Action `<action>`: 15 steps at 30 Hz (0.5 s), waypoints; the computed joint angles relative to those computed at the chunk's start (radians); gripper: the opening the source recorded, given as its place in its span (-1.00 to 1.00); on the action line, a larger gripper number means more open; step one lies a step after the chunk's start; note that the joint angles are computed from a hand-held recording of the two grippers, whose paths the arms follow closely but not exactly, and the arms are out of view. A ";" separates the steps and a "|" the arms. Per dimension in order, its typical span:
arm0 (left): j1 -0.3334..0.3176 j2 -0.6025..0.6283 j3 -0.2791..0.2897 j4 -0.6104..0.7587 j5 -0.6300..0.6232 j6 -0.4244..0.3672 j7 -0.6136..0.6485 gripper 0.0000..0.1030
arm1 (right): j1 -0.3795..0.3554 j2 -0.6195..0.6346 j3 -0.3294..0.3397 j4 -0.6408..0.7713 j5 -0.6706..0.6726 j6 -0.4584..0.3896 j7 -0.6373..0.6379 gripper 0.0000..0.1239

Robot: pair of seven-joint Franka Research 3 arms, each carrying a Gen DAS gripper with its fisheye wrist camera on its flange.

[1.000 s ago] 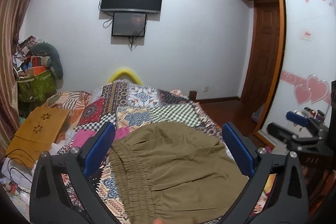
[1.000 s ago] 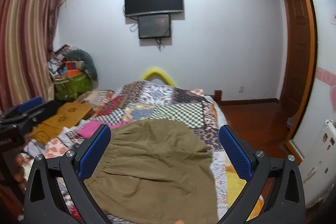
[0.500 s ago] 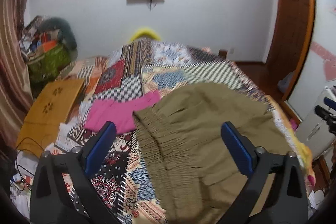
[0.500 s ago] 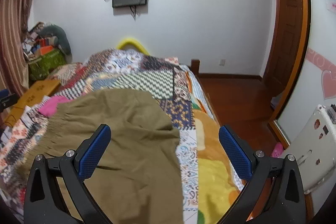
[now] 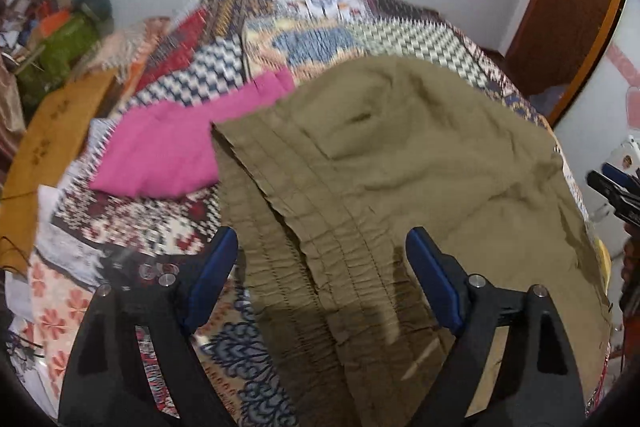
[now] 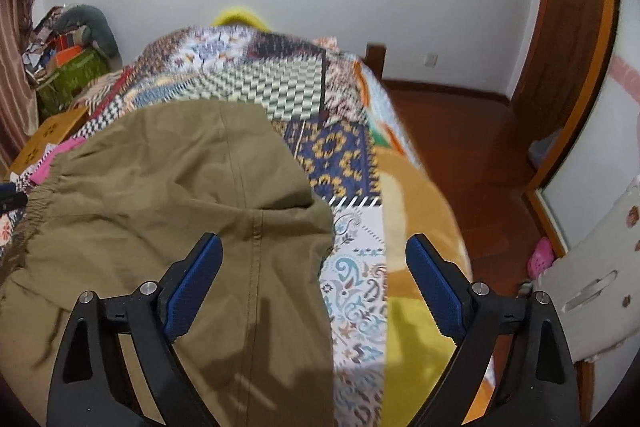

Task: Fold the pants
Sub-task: 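Lower both tools and grasp the pants waistband and leg hem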

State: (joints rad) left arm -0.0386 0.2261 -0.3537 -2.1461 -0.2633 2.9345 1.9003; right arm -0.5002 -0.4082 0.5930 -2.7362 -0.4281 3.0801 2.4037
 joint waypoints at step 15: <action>-0.086 0.057 0.059 0.039 0.139 -0.012 0.000 -0.20 | 0.268 0.226 -0.299 0.062 -0.056 -0.010 -0.081 -0.37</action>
